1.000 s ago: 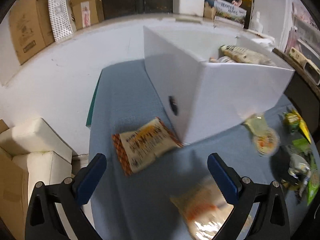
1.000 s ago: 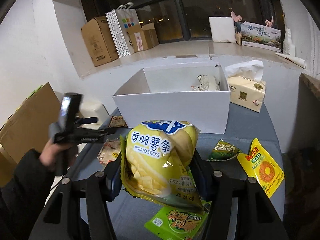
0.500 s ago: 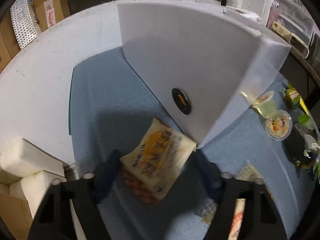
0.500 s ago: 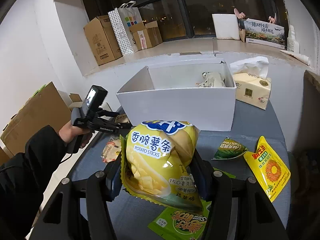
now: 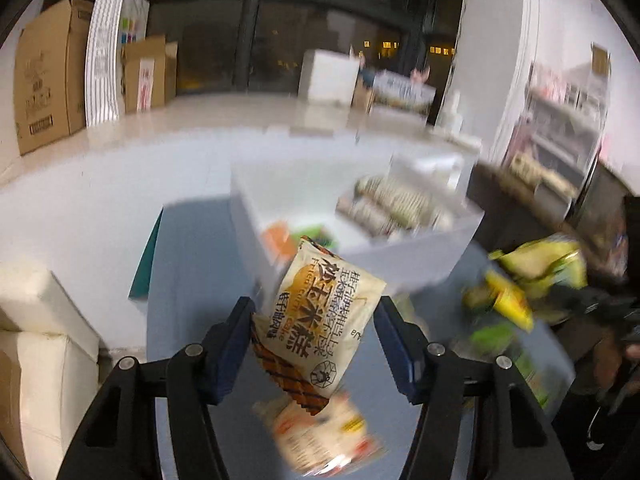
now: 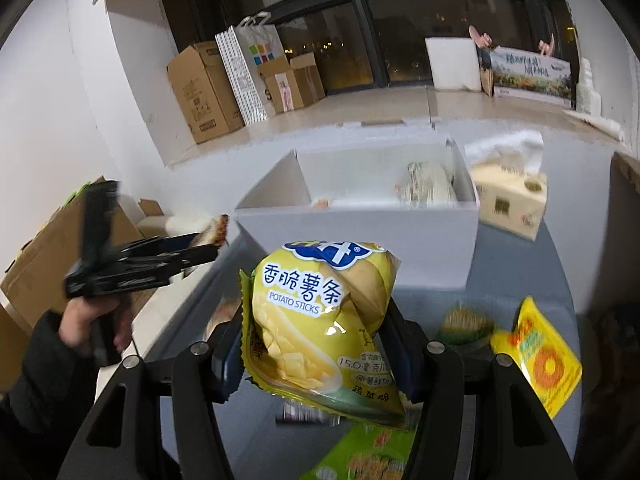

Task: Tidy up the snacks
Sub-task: 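Drop the packet and yellow bag into the white box with both grippers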

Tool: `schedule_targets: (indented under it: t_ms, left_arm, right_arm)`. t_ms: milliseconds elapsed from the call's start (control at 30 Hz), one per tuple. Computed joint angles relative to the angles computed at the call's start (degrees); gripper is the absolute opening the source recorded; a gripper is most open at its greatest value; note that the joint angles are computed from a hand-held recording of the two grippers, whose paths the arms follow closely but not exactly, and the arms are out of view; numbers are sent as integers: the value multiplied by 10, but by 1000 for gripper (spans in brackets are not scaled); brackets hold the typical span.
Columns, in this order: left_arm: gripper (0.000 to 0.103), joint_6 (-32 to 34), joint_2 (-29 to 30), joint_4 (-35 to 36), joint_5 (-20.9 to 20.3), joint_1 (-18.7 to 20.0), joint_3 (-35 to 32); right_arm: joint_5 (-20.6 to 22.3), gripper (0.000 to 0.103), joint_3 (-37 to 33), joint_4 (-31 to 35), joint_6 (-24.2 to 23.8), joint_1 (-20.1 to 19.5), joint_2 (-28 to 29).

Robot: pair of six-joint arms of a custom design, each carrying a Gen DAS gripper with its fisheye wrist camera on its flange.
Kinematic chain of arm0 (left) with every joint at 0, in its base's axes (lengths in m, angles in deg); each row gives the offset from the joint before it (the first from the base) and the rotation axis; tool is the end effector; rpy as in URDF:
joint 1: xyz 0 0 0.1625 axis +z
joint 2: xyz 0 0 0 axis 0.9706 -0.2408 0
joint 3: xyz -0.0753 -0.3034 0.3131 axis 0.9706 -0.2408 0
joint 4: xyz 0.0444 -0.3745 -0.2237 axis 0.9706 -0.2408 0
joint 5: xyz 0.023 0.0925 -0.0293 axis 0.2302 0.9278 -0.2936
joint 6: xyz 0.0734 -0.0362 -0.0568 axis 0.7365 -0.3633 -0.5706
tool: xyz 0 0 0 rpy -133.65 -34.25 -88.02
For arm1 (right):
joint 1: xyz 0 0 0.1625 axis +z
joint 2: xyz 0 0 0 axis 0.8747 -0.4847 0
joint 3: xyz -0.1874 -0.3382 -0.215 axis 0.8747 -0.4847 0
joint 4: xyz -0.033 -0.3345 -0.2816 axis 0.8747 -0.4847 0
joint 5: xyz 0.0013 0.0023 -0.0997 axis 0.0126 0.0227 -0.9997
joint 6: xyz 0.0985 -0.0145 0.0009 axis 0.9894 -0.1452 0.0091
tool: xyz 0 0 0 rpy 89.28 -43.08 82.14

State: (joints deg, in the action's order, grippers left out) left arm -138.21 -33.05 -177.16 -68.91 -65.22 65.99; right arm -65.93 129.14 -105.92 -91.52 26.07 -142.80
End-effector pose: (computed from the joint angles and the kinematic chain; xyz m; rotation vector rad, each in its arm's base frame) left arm -0.2960 -0.2782 0.1335 0.3876 2.3155 -1.1436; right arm 0.1226 -0.3299 0.3260 1.1729 -2.6491 0.6878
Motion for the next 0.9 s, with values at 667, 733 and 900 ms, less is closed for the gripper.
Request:
schedule_targets:
  t_ms: [667, 733, 900]
  left_arm:
    - [98, 112, 114, -66, 46, 170, -153]
    - [103, 79, 109, -30, 64, 164, -149]
    - [103, 58, 99, 8, 59, 157, -146]
  right_arm:
    - [-90, 79, -198, -134, 143, 100, 314]
    - [-110, 103, -203, -138, 159, 100, 322]
    - [-111, 103, -199, -138, 168, 94, 319]
